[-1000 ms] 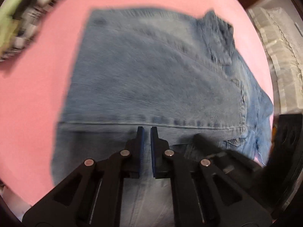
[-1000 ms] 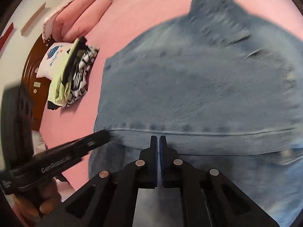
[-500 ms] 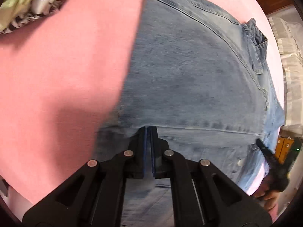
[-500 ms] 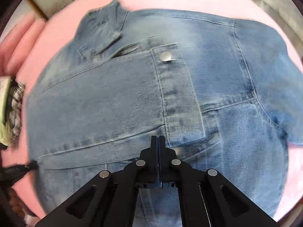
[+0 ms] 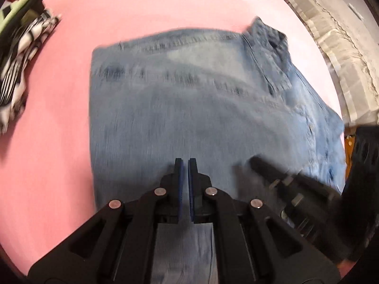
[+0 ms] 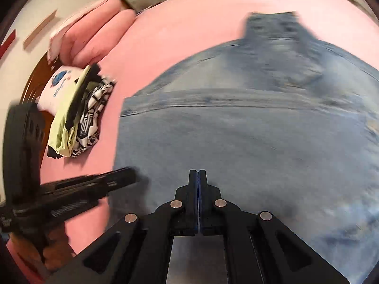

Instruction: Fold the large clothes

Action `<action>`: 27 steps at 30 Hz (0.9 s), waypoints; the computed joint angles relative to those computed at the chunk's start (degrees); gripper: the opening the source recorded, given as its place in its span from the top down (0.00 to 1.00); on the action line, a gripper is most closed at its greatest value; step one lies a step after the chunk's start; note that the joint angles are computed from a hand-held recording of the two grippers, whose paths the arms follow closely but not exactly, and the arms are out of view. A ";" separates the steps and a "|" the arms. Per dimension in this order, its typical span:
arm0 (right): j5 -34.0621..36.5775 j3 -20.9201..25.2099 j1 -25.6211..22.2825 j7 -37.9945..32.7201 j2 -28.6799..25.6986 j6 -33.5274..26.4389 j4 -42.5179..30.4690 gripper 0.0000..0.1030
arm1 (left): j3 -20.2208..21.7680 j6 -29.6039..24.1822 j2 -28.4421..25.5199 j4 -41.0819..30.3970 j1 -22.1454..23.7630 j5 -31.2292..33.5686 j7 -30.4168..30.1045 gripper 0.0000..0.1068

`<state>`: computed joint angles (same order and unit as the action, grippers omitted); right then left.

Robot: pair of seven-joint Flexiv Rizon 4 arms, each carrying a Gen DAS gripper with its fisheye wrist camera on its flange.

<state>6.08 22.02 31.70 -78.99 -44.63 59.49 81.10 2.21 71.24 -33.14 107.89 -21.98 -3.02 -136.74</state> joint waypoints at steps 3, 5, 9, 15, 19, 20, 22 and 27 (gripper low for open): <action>-3.80 -3.05 3.24 1.33 -5.13 -4.34 -7.45 1.00 | -0.16 1.45 -1.95 -0.48 2.53 -1.39 0.38 0.96; -5.66 -4.19 3.98 0.33 -6.95 -3.96 -9.82 1.00 | -0.49 2.69 -2.22 0.78 4.75 -2.66 1.55 0.96; -5.61 -4.51 1.60 0.51 -7.34 -3.80 -9.88 1.00 | -6.81 12.58 -2.02 7.26 12.40 -10.19 7.69 0.96; -7.37 -10.49 1.36 9.93 -3.22 0.90 -2.63 1.00 | 0.98 13.09 -1.43 7.51 9.27 -7.67 7.32 0.96; -14.79 -20.29 5.25 23.45 -0.95 2.07 2.36 1.00 | 11.51 9.11 -3.47 3.36 1.87 -4.19 3.66 0.96; -16.70 -22.57 6.17 26.73 -0.55 1.59 3.34 1.00 | 14.58 6.67 -3.88 2.06 -0.29 -2.70 1.55 0.96; -17.40 -22.63 4.91 29.63 0.25 1.91 4.60 1.00 | 16.72 3.54 -3.62 1.16 -1.49 -0.67 -1.13 0.96; -24.38 -24.47 4.92 34.19 2.77 1.99 8.26 1.00 | 16.67 0.03 -1.01 1.53 -1.56 3.07 -5.65 0.96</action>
